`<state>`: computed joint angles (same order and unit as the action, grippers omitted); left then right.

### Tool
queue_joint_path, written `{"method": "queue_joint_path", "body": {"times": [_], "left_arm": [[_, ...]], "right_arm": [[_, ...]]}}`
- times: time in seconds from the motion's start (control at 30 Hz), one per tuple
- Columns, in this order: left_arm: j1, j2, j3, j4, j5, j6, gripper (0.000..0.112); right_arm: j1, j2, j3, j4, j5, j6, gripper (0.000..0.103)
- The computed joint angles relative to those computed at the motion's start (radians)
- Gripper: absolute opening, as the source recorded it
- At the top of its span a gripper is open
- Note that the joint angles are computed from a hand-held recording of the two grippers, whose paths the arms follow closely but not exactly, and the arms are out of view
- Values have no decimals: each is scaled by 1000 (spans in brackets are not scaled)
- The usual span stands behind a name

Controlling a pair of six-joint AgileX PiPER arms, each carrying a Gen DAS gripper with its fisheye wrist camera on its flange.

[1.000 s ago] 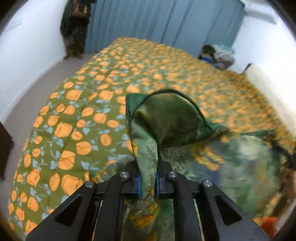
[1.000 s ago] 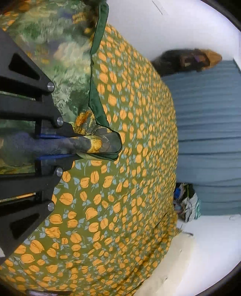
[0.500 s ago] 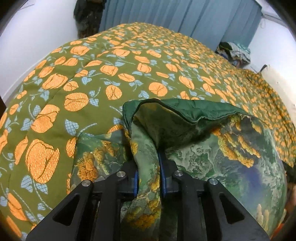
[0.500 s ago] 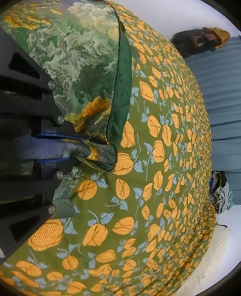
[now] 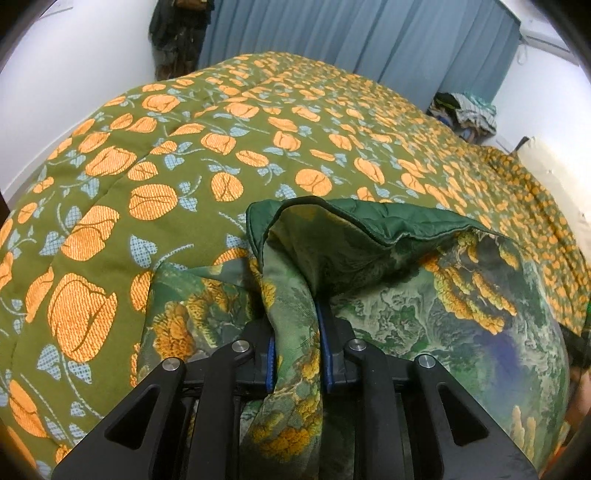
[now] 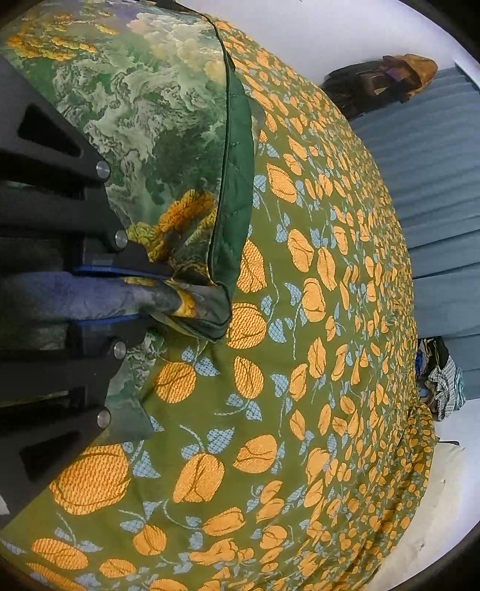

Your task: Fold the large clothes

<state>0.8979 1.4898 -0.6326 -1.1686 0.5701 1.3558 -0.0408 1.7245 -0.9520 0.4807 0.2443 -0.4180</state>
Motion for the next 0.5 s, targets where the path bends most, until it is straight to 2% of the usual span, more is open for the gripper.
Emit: {"method": "queue_joint_path", "body": {"times": [0.07,0.1,0.17,0.2,0.23,0.27,0.33,0.4,0.5], "left_arm": [[15,-4,-13,30,34,-28,23],[26,-6,-25,57,56,-55,28],[53,-20,-72,162,120,-177,47],[63,-32,-89,201,140,-225,64],[76,-60,-99,237,155,-268,71],[89,-100,-104,269,165,-301,72],[102,-164,-121,330,198,-343,73],[91,-226,-141,368,242,-345,75],[-33,-281,-164,420,216,-367,88]], "right_arm": [[-9,-1,3,64,5,-61,18],[-18,-3,4,114,12,-108,18],[-43,-5,-6,184,52,-162,18],[-59,-2,-21,197,86,-169,19],[-78,3,-52,179,144,-145,21],[-93,2,-86,138,196,-99,24],[-119,-29,-119,98,255,-45,47],[-138,-101,-114,94,253,-41,49],[-116,-215,-86,83,209,-56,50]]}}
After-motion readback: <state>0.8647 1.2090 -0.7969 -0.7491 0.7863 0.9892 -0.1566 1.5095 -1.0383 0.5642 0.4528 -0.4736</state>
